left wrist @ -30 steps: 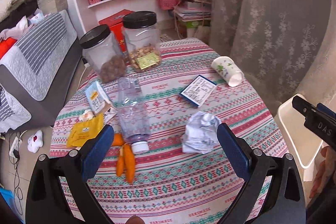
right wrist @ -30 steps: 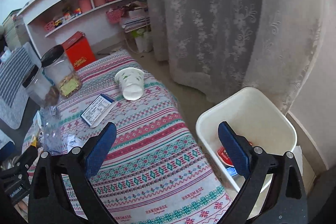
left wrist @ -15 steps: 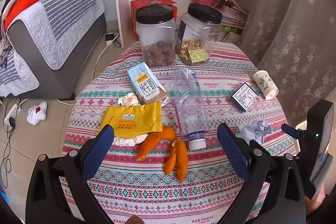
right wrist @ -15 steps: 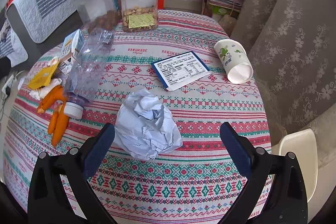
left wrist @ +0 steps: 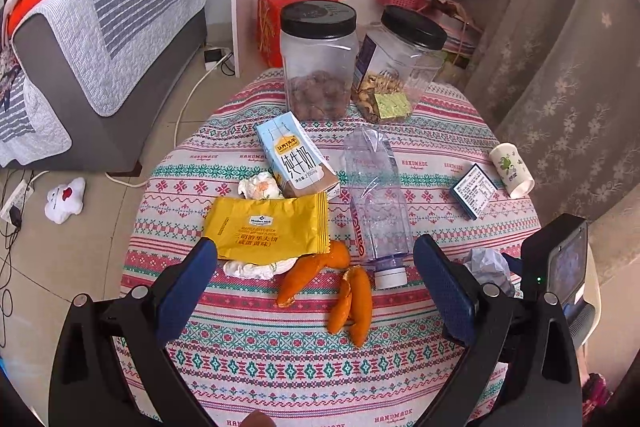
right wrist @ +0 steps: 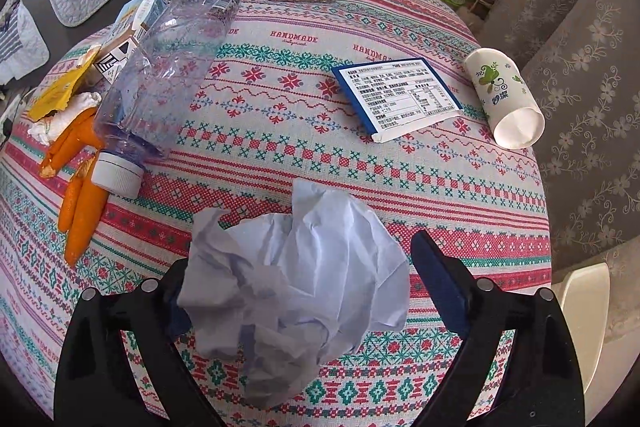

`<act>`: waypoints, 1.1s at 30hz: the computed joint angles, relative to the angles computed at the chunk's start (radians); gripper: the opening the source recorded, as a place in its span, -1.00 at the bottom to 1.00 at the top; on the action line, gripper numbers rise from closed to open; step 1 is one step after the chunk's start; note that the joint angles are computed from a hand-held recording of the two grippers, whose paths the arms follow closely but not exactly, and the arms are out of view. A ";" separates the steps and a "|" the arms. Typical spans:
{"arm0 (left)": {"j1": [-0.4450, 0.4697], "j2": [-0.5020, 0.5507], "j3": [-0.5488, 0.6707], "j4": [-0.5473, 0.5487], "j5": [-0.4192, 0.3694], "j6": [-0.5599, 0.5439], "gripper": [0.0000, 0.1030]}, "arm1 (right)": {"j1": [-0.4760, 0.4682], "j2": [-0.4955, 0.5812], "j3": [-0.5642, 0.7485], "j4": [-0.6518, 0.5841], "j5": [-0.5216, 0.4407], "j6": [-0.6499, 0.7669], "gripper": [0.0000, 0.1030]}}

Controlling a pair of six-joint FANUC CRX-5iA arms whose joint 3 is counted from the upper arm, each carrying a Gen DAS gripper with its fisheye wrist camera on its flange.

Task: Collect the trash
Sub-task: 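Grasp the crumpled white paper with the right tool and lift it, then carry the white paper to the bin with right tool while left tool grasps the bottle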

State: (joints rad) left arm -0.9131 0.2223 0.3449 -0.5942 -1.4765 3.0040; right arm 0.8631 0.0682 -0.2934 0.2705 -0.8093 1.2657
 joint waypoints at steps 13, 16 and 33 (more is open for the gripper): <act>0.004 0.016 0.014 0.015 -0.002 -0.006 0.85 | -0.045 -0.041 0.041 -0.159 -0.028 0.057 0.33; 0.000 0.024 0.025 0.010 -0.010 -0.008 0.85 | -0.049 -0.064 0.032 -0.150 -0.010 0.045 0.33; -0.009 0.092 0.108 -0.015 -0.029 -0.039 0.85 | -0.150 -0.192 -0.039 -0.030 0.101 -0.142 0.34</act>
